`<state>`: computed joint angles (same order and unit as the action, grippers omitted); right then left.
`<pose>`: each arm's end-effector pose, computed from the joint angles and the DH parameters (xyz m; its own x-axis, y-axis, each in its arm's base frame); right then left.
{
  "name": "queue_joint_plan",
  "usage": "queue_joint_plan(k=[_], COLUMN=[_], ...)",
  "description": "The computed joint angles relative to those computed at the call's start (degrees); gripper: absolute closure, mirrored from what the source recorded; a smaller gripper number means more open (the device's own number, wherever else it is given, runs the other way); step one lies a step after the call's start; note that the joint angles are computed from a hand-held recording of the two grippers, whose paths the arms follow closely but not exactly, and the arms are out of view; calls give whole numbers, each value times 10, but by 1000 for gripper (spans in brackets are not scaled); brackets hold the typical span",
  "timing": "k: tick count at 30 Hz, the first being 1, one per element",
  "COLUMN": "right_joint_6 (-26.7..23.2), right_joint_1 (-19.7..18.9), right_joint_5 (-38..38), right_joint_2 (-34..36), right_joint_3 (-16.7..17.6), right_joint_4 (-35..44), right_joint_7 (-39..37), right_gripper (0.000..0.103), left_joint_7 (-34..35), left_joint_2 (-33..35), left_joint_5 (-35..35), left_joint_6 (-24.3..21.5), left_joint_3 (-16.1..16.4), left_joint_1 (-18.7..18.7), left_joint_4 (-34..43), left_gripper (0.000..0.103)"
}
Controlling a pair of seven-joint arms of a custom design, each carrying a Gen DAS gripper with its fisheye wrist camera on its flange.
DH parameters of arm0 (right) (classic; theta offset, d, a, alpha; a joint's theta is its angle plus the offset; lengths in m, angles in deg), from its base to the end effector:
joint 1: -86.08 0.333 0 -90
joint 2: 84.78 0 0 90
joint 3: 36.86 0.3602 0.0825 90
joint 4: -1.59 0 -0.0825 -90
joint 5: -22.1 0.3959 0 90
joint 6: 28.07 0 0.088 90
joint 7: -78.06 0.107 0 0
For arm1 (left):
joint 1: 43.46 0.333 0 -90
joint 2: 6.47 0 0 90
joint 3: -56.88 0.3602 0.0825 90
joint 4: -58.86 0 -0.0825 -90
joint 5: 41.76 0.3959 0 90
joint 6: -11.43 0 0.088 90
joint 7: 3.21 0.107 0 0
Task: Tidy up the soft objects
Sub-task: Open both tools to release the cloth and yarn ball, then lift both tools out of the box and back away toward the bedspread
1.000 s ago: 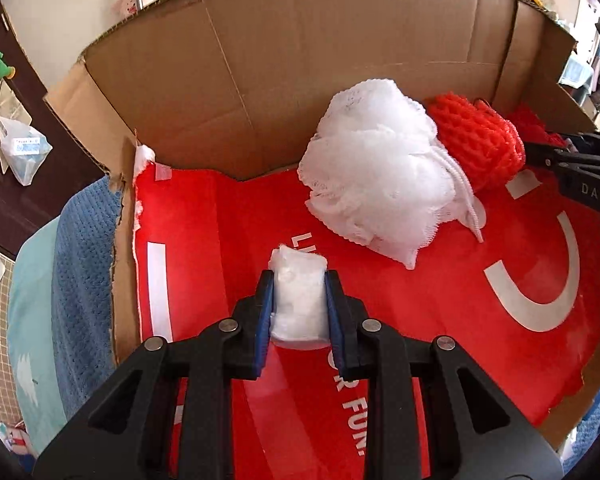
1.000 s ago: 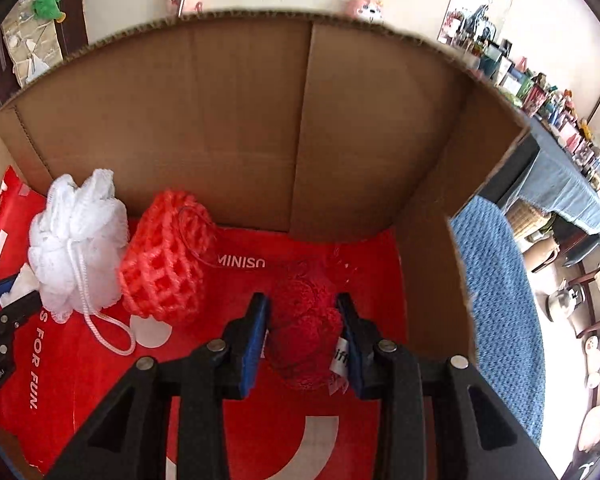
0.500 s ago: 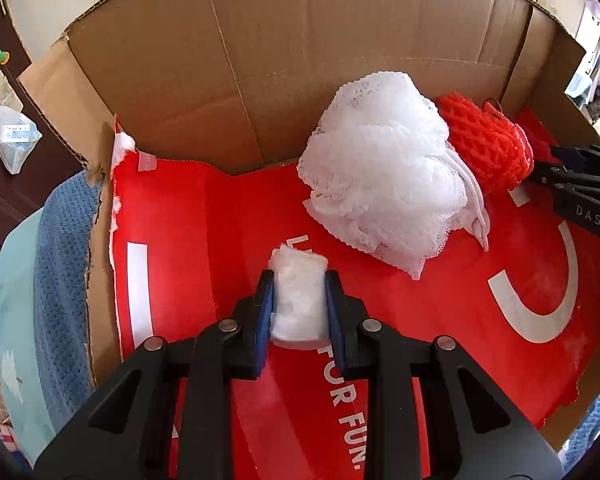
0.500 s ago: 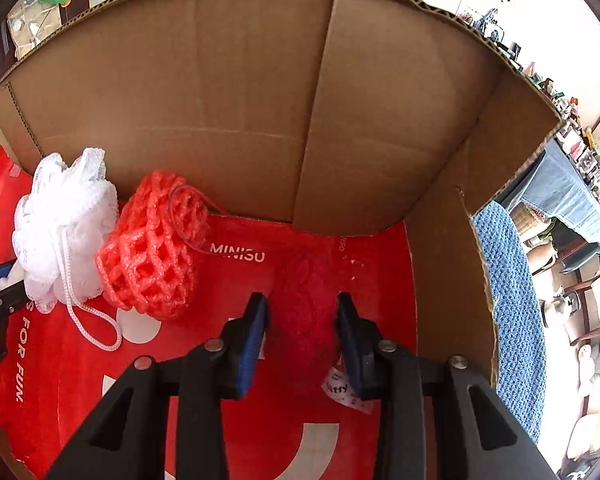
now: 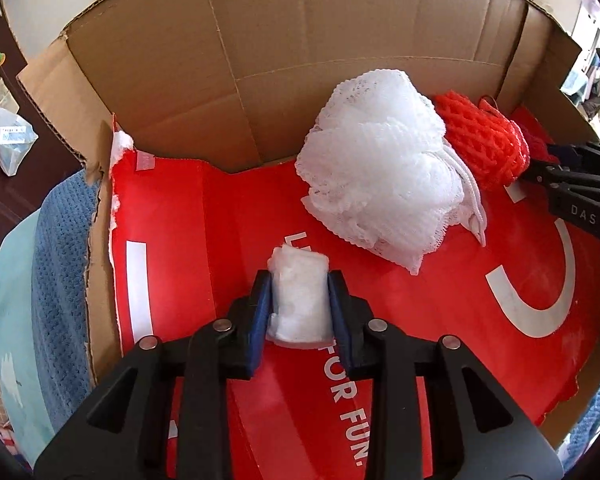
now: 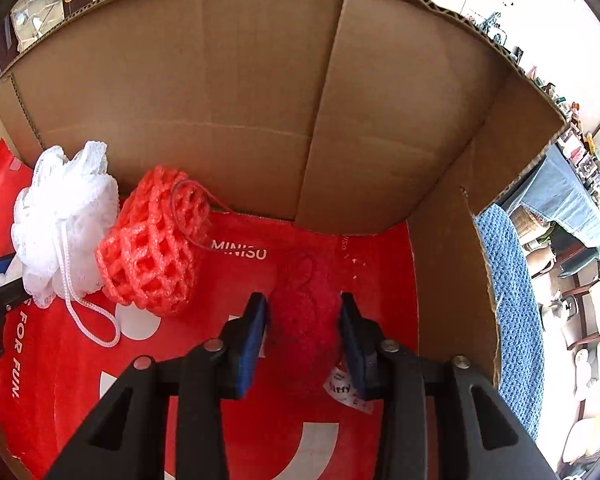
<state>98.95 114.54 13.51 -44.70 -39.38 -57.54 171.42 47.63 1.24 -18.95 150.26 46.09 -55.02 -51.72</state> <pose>0.7395 0.3697 0.5208 0.4165 -0.8969 0.1483 -0.7700 -0.4348 -0.4671 0.5922 -0.2361 0.4963 0.0582 -0.9969 -0.0522 -0.8974 -0.0293 -0.4403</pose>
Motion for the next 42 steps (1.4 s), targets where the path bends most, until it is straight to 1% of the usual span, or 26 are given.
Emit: queue_joint_plan(k=[1, 4, 6, 9, 11, 14, 16, 17, 19, 22, 23, 27, 29, 31, 35, 38, 40, 41, 42], right_joint_6=[0, 0, 2, 7, 15, 35, 55, 75, 89, 115, 124, 174, 195, 226, 292, 331, 363, 380, 393], right_joint_1=[1, 1, -1, -4, -6, -7, -3, 1, -2, -10, -11, -18, -25, -30, -37, -57, -64, -64, -63], right_joint_5=[-1, 0, 4, 11, 16, 22, 15, 7, 9, 21, 22, 33, 41, 44, 50, 106, 142, 149, 152], right_joint_2=[0, -1, -4, -14, -25, -48, -68, -82, -99, -130, -139, -190, -208, -233, -286, -321, -349, -362, -372], right_joint_3=[0, 0, 3, 6, 9, 13, 10, 7, 12, 21, 23, 34, 39, 42, 49, 71, 81, 84, 85], right_joint_4=[0, -1, -4, -15, -27, -56, -83, -103, -123, -158, -169, -233, -255, -290, -366, -415, -453, -471, -483], right_joint_7=[0, 1, 0, 1, -1, 2, 10, 16, 15, 15, 15, 13, 5, 0, -7, -50, -77, -85, -89], right_gripper=[62, 62, 62, 62, 60, 54, 33, 31, 31, 31, 31, 28, 28, 22, 21, 18, 12, 11, 8], left_joint_7=[1, 4, -6, -2, -4, -10, -18, -22, -31, -51, -64, -108, -141, -162, -226, -271, -306, -321, -338], left_joint_2=[-1, -6, -7, -15, -24, -43, -58, -68, -81, -116, -122, -157, -172, -184, -216, -239, -261, -269, -279], left_joint_5=[1, 3, 24, 22, 23, 21, 24, 25, 28, 33, 40, 70, 94, 112, 171, 204, 234, 248, 264], left_joint_6=[1, 23, 15, 20, 23, 36, 48, 54, 65, 93, 96, 119, 120, 121, 127, 140, 139, 136, 137], left_joint_3=[0, -1, 1, 0, 0, -1, -2, -2, -4, -7, -12, -23, -35, -43, -65, -77, -92, -99, -107], left_joint_1=[0, 1, -4, -2, -1, 2, 3, 3, 5, 8, 7, 8, 10, 11, 21, 26, 34, 37, 41], left_joint_4=[-1, -8, -6, -12, -18, -34, -49, -57, -68, -98, -101, -127, -135, -136, -156, -174, -187, -191, -197], left_gripper=[48, 46, 45, 43, 43, 39, 37, 37, 34, 30, 29, 27, 26, 21, 20, 19, 14, 14, 13])
